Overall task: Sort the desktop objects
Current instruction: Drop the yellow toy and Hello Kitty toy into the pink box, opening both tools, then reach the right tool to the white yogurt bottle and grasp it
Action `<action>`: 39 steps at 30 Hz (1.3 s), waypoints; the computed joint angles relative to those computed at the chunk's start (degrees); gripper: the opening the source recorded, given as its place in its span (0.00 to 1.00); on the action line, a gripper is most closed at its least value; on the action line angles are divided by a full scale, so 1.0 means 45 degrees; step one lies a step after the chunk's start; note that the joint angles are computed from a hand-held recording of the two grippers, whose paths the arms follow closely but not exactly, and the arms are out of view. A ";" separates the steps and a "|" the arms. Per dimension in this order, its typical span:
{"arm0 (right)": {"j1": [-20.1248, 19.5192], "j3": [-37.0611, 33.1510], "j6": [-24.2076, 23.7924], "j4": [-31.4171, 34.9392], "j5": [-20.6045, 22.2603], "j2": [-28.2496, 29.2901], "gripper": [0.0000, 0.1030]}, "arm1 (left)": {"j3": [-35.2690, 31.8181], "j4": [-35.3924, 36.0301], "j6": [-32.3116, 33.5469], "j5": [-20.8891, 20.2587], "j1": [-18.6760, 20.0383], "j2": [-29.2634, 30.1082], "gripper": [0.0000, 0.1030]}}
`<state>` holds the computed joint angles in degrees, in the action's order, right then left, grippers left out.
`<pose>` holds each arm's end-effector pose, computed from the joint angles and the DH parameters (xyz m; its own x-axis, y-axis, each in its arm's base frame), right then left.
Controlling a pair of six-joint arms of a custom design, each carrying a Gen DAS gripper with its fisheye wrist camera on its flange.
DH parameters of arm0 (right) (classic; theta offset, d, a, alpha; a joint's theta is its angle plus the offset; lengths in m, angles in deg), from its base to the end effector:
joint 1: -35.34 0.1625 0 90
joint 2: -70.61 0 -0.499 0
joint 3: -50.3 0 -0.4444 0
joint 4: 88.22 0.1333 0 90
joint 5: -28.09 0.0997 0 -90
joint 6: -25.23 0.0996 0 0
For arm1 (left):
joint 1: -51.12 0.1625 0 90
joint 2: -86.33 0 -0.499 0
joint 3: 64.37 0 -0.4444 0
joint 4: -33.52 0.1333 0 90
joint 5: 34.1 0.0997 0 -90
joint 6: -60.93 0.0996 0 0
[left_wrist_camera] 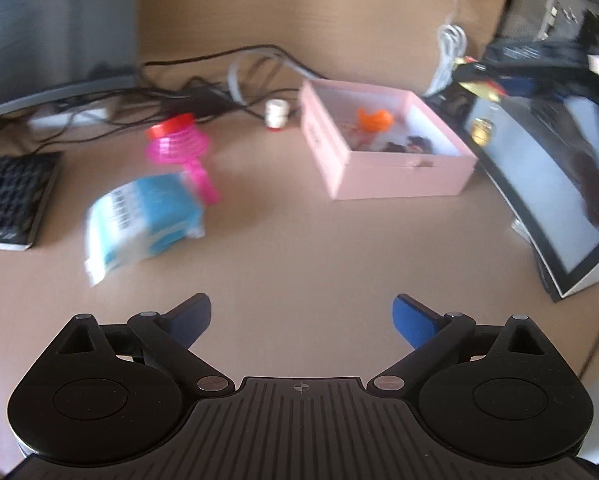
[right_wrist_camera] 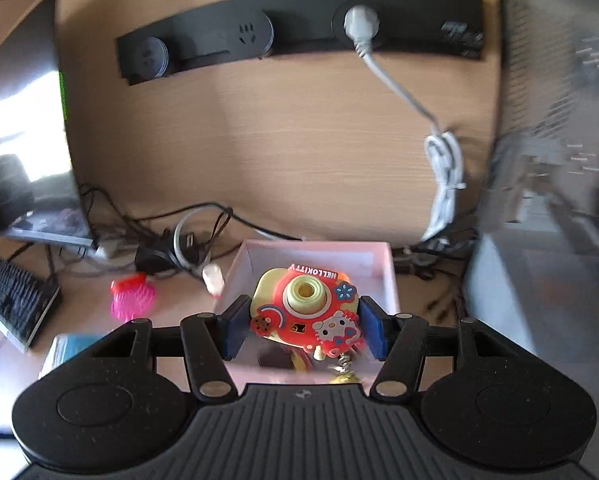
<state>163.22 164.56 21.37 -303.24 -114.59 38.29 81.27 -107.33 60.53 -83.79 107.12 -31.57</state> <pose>0.4099 -0.4388 0.0133 -0.7800 0.0175 0.6255 -0.5021 0.5790 -0.6424 0.0066 -0.3438 0.3659 -0.7777 0.2106 -0.5923 0.5089 0.7640 -0.3966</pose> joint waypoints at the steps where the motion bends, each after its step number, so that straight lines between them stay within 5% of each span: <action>1: -0.0227 -0.0404 0.0175 0.0202 0.0220 0.0138 0.56 | 0.0021 0.0259 -0.0147 0.0209 -0.0036 -0.0283 0.98; 7: -0.1161 -0.2606 -0.0133 0.0598 0.0811 0.1161 0.60 | -0.0286 0.1432 -0.0947 0.0914 0.0622 -0.1162 0.98; 14: -0.0831 -0.2845 0.0198 0.0221 0.0616 0.1557 0.76 | -0.0736 0.0193 0.0107 0.0320 0.2340 -0.0484 0.99; 19: -0.0415 -0.3868 -0.0150 0.2227 0.0200 0.2604 0.76 | -0.0818 -0.1111 0.1376 -0.0276 0.3351 0.0150 0.99; 25: -0.0276 -0.6224 -0.0384 0.5455 0.1577 0.4198 0.77 | -0.0811 -0.2867 0.3436 -0.0503 0.4149 0.0728 0.99; 32: -0.0360 -1.0402 -0.2079 0.7526 0.1716 0.6594 0.95 | -0.1280 -0.2973 0.4569 -0.1692 0.5133 0.1098 0.99; 37: -0.0640 -1.2233 -0.2291 0.8813 0.1347 0.7667 0.89 | -0.1547 -0.2802 0.5125 -0.2129 0.5591 0.1137 0.99; 39: -0.0732 -1.2002 -0.1862 0.9480 0.1323 0.7494 0.63 | -0.1679 -0.2705 0.5135 -0.2200 0.5769 0.1283 0.99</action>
<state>159.92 110.55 12.99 -260.58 -108.64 72.01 73.72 -119.50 83.64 -93.69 133.08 -25.80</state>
